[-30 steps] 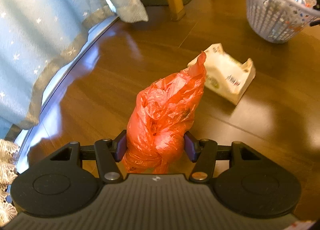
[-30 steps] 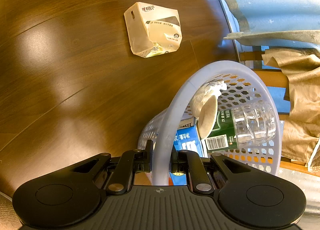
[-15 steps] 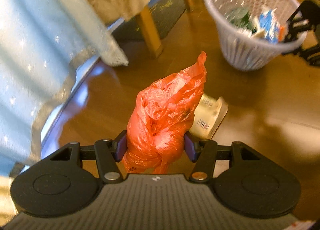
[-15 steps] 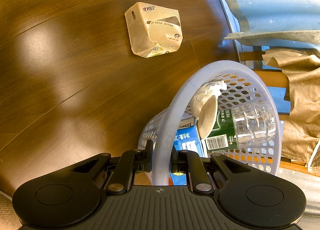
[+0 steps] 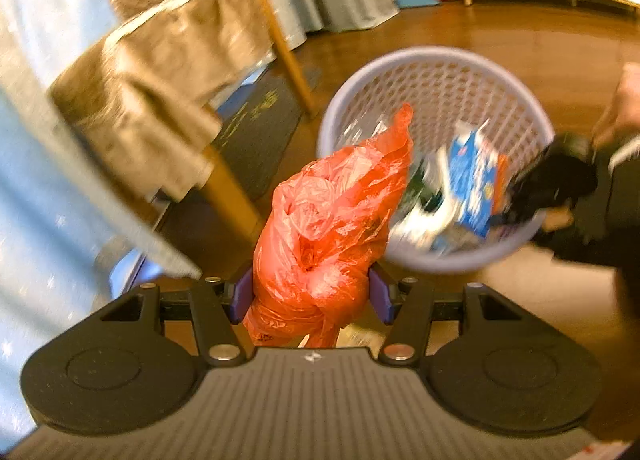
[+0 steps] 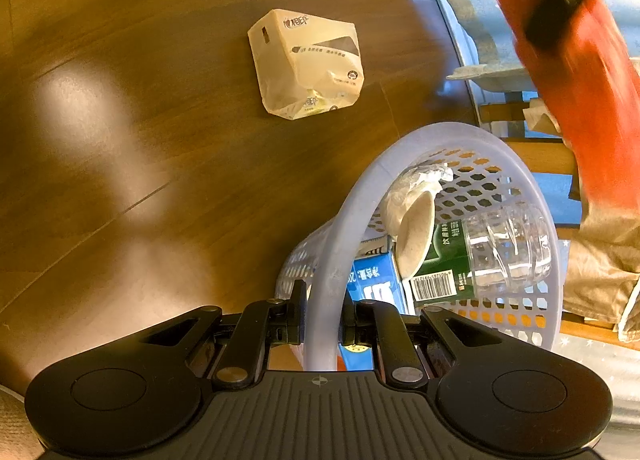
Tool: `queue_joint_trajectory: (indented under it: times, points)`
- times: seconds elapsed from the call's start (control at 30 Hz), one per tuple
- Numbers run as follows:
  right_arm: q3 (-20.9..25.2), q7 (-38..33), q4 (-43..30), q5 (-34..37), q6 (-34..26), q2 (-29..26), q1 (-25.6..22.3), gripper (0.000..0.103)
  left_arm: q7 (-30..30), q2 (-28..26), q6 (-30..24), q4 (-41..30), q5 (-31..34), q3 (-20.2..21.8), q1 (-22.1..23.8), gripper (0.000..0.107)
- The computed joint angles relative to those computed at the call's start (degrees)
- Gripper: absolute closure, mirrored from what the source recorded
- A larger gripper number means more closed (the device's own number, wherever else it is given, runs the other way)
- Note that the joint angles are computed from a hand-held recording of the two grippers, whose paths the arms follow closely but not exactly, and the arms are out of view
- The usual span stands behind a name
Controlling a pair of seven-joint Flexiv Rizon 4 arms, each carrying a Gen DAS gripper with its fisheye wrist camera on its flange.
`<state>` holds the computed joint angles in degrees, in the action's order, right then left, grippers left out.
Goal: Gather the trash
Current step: 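Carry the red bag with the left tool into the wastebasket and release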
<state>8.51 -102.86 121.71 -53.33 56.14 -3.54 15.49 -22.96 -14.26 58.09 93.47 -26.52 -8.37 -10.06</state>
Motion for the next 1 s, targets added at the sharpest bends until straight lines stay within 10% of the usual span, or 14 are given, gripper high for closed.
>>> queue_joint_trajectory:
  times: [0.3,0.4,1.0]
  points:
    - [0.0,0.3,0.4,0.2,0.6,0.2,-0.2,0.093,2.4,-4.0,-3.0,-5.4,-5.4,-4.0,-1.7,0.049]
    - [-0.1,0.5,0.3,0.3,0.8,0.1,-0.2,0.093,5.5,-5.4,-3.9,-6.1,-11.9,-6.5,-1.1,0.026]
    - [-0.1,0.1,0.2,1.2,0.8,0.3,-0.5,0.093,-5.8,-2.9,2.7,0.7,-6.4,0.6,1.2,0.026]
